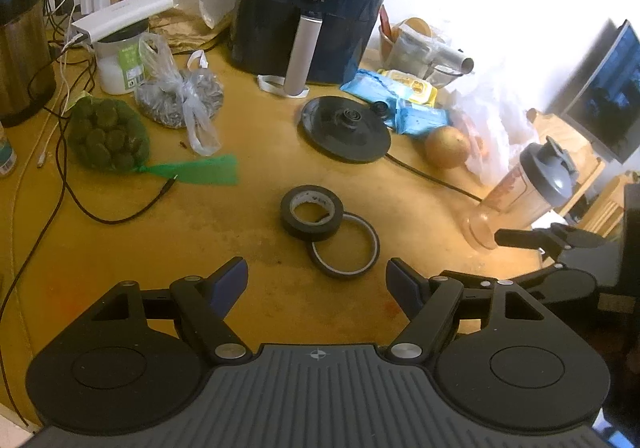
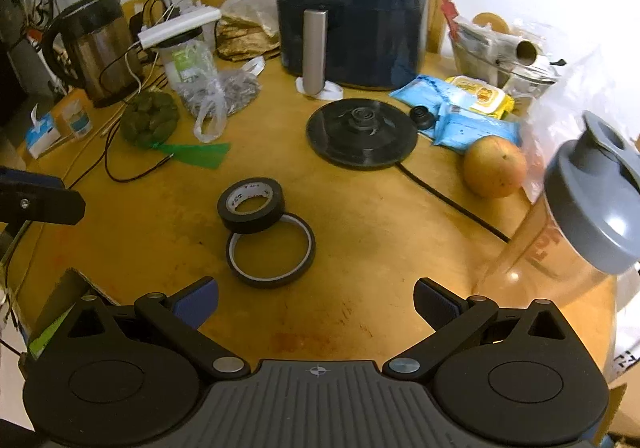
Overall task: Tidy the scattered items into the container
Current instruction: 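Raise both open tools away from the cardboard box, then move the right tool onto the thin clear tape ring and close it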
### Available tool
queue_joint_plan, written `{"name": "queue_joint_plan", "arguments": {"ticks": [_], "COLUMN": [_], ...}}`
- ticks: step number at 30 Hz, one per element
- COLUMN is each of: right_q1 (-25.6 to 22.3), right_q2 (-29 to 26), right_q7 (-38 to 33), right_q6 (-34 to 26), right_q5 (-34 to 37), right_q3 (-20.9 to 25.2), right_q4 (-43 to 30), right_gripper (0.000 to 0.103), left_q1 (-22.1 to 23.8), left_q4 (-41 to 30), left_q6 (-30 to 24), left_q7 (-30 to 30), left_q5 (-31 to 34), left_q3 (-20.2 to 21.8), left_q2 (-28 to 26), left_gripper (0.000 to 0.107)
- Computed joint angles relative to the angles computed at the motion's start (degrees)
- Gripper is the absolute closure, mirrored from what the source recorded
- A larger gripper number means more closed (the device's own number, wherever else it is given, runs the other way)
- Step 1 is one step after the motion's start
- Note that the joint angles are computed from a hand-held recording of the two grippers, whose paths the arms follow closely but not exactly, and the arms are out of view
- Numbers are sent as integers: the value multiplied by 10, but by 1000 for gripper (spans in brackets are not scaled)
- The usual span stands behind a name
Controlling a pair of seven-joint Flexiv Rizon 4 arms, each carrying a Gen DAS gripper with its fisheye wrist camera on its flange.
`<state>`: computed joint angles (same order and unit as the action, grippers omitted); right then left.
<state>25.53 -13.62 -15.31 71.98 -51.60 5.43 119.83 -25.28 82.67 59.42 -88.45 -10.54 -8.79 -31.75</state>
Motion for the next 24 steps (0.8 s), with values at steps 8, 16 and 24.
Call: {"name": "queue_joint_plan", "arguments": {"ticks": [8, 16, 24], "right_q1": [-5, 4, 11], "right_q2": [-25, -56, -87], "right_q7": [-37, -105, -184], "right_q6": [8, 5, 8], "right_q5": [67, 160, 201], "right_q3": [10, 17, 15], "right_q4": [-18, -48, -82], "right_gripper": [0, 0, 0], "left_q1": [-4, -4, -3], "left_q4": [11, 30, 56], "left_q6": [-10, -17, -22], "left_q7": [-17, -37, -68], "left_q5": [8, 11, 17], "left_q3": [6, 9, 14], "left_q2": [8, 23, 40], "left_gripper": [31, 31, 31]}}
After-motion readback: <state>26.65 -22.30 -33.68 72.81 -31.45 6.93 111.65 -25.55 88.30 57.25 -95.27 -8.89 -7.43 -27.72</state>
